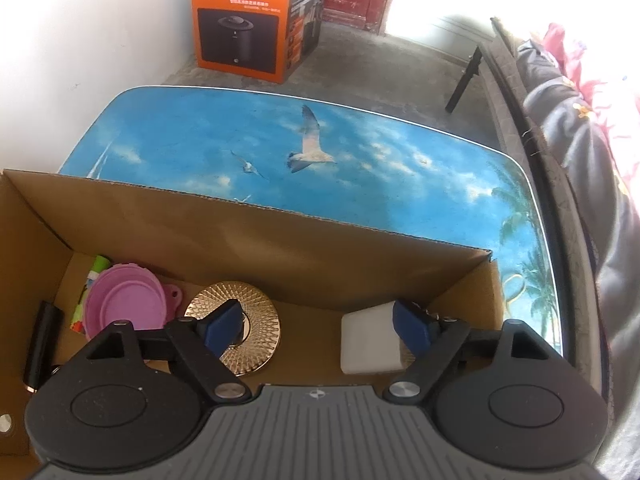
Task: Organize rigid objects
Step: 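Move the open right gripper back out to the green dropper bottle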
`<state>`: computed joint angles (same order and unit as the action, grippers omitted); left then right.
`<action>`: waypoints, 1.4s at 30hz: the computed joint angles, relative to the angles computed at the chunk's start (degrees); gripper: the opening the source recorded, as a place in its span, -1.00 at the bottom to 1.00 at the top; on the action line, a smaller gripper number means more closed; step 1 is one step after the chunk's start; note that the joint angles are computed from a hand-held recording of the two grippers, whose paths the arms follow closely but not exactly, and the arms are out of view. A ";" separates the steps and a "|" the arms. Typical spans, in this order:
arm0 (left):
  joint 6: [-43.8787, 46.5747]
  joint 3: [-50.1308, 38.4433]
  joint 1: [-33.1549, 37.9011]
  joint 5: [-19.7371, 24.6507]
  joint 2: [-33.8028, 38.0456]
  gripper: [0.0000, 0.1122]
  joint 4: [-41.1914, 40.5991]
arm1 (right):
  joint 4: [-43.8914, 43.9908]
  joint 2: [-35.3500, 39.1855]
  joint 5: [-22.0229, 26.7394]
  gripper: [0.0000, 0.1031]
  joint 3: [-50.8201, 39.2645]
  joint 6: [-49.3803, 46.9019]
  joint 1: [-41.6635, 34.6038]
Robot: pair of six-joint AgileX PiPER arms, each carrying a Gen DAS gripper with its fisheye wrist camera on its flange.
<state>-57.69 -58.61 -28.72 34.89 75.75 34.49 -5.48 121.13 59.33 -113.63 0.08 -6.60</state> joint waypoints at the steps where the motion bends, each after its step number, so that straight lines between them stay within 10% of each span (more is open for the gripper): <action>1: 0.26 -0.05 0.02 -0.05 0.11 0.83 -0.35 | 0.41 -0.05 -0.20 0.67 0.09 -0.37 -0.17; 10: -0.13 -0.01 -0.31 -0.01 0.51 0.83 -0.40 | 5.06 -2.97 -3.94 0.55 5.31 -4.46 -1.03; 13: -1.14 -0.04 -1.13 0.51 0.62 0.83 0.32 | 18.73 1.39 5.35 0.37 -0.67 -5.61 -5.53; 15: -1.18 0.11 -1.62 0.89 0.45 0.83 0.83 | 20.92 0.02 3.15 0.34 1.71 -5.82 -6.53; 20: -2.29 2.10 -2.68 0.04 -0.95 0.83 3.09 | 32.35 -10.79 -2.89 0.34 13.77 -14.07 -11.69; 28: 9.42 10.41 -3.89 -11.56 -4.66 0.83 -8.45 | 57.40 -37.27 0.60 0.40 43.63 -39.79 -25.70; 33: -1.54 13.75 -12.84 -10.75 -4.35 0.83 5.98 | 66.42 -48.74 6.94 0.40 61.90 -51.91 -36.26; 42: -26.96 16.21 -30.48 -0.93 3.14 0.81 33.53 | 71.62 -54.89 0.86 0.22 76.87 -59.57 -31.70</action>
<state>-84.64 -42.39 -59.19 33.97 78.88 68.02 66.14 66.24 60.19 -36.76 -59.49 -38.30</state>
